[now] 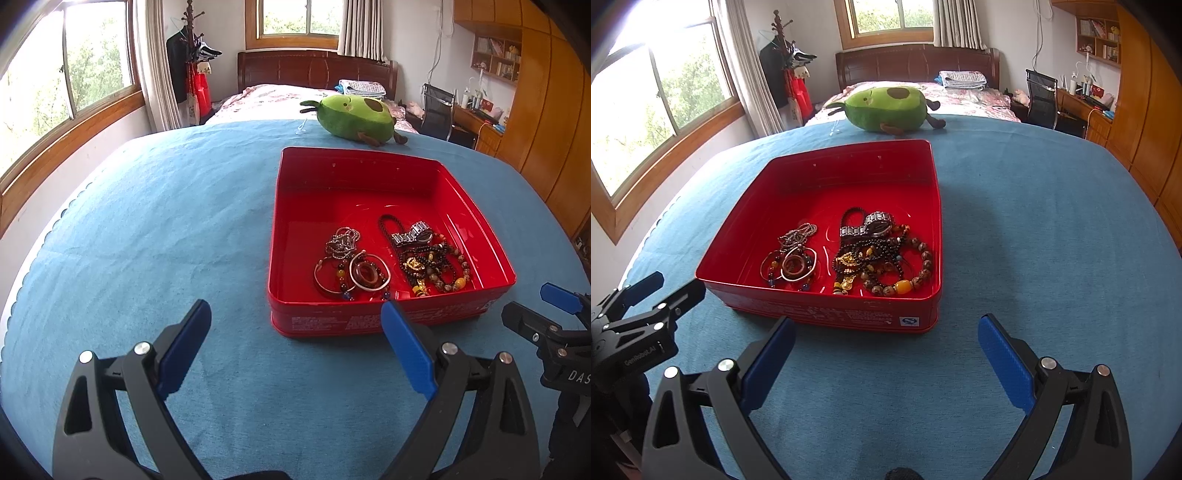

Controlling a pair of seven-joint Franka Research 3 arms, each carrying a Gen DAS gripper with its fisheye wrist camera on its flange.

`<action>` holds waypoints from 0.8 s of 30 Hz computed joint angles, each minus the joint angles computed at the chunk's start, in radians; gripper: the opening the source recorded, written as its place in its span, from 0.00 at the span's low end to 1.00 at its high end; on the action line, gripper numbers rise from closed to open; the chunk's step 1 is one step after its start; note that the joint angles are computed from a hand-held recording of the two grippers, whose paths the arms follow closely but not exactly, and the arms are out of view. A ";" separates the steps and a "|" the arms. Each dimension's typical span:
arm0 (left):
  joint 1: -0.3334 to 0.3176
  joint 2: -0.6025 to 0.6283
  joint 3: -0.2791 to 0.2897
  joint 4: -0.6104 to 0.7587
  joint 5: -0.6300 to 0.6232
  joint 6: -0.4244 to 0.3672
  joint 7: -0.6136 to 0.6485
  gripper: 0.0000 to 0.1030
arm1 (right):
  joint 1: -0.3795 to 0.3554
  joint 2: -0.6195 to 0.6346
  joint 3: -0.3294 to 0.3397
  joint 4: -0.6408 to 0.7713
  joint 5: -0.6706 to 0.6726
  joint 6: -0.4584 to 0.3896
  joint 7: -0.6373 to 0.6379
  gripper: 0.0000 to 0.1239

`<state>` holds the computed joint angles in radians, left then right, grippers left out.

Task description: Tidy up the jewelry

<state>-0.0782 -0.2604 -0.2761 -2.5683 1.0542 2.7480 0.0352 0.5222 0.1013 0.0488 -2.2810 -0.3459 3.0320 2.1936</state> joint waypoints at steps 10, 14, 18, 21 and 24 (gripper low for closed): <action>-0.003 0.004 0.011 -0.002 -0.018 0.015 0.025 0.90 | 0.001 0.004 -0.002 0.003 0.000 -0.005 0.001 0.80; 0.001 0.008 0.003 0.003 -0.017 0.004 0.025 0.89 | 0.002 0.004 -0.003 0.003 -0.002 -0.006 0.002 0.80; 0.001 0.007 0.004 0.003 -0.015 0.006 0.022 0.90 | 0.001 0.004 -0.002 0.003 0.002 -0.006 -0.001 0.80; 0.000 0.004 0.003 0.003 -0.018 0.000 0.022 0.90 | 0.002 0.004 -0.002 0.003 0.001 -0.007 0.000 0.80; -0.001 0.003 0.004 0.003 -0.024 -0.003 0.026 0.90 | 0.002 0.005 -0.002 0.004 0.002 -0.007 -0.001 0.80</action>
<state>-0.0792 -0.2572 -0.2721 -2.5650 1.0298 2.7447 0.0609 0.5238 0.1062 0.0466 -2.2773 -0.3436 3.0250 2.1925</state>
